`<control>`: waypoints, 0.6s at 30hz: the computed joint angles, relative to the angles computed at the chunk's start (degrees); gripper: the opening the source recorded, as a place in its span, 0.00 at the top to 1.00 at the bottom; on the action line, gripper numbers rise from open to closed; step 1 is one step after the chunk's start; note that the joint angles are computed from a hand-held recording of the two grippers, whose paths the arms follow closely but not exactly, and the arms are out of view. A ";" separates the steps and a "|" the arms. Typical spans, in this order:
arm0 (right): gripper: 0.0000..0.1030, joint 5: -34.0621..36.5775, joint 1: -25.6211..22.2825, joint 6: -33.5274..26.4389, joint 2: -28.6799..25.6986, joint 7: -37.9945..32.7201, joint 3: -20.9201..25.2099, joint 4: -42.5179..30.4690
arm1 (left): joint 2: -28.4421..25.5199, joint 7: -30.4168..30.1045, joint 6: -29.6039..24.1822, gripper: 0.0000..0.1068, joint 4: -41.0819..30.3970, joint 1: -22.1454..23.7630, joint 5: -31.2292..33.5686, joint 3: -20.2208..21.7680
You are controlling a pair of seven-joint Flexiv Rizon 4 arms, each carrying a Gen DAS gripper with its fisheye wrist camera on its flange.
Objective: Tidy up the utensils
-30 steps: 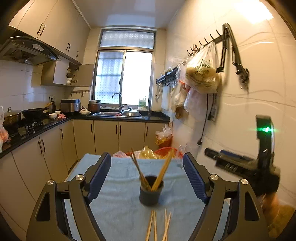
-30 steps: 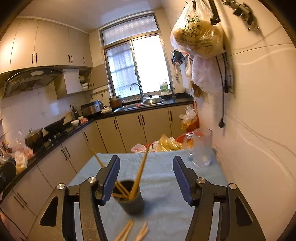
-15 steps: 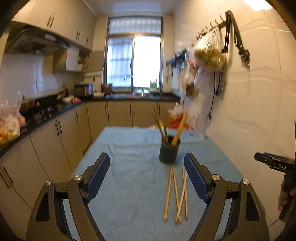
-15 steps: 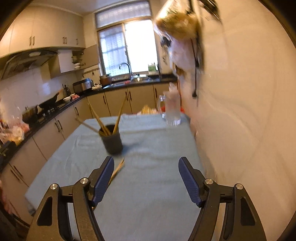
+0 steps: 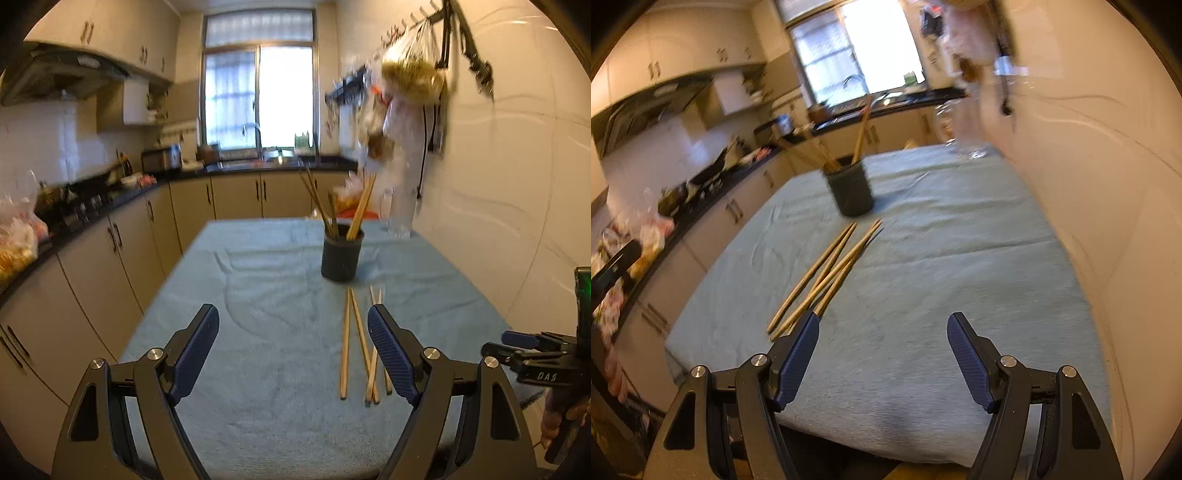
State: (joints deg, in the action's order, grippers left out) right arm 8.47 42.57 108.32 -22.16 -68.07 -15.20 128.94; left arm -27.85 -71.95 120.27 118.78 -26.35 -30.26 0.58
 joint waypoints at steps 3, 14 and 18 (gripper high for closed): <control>0.26 -3.85 -5.18 -2.89 -2.78 0.60 5.20 -3.54 | -2.02 -1.36 -6.44 0.24 -2.58 3.52 2.14 -2.18; 0.42 -16.60 -28.79 -19.33 -15.36 4.23 26.57 -25.73 | -14.12 -4.71 -32.57 0.30 -23.24 0.71 7.47 5.59; 0.47 -15.90 -33.39 -25.78 -20.92 2.06 32.54 -35.32 | -18.63 -6.72 -40.91 0.49 -32.27 -0.07 11.15 8.17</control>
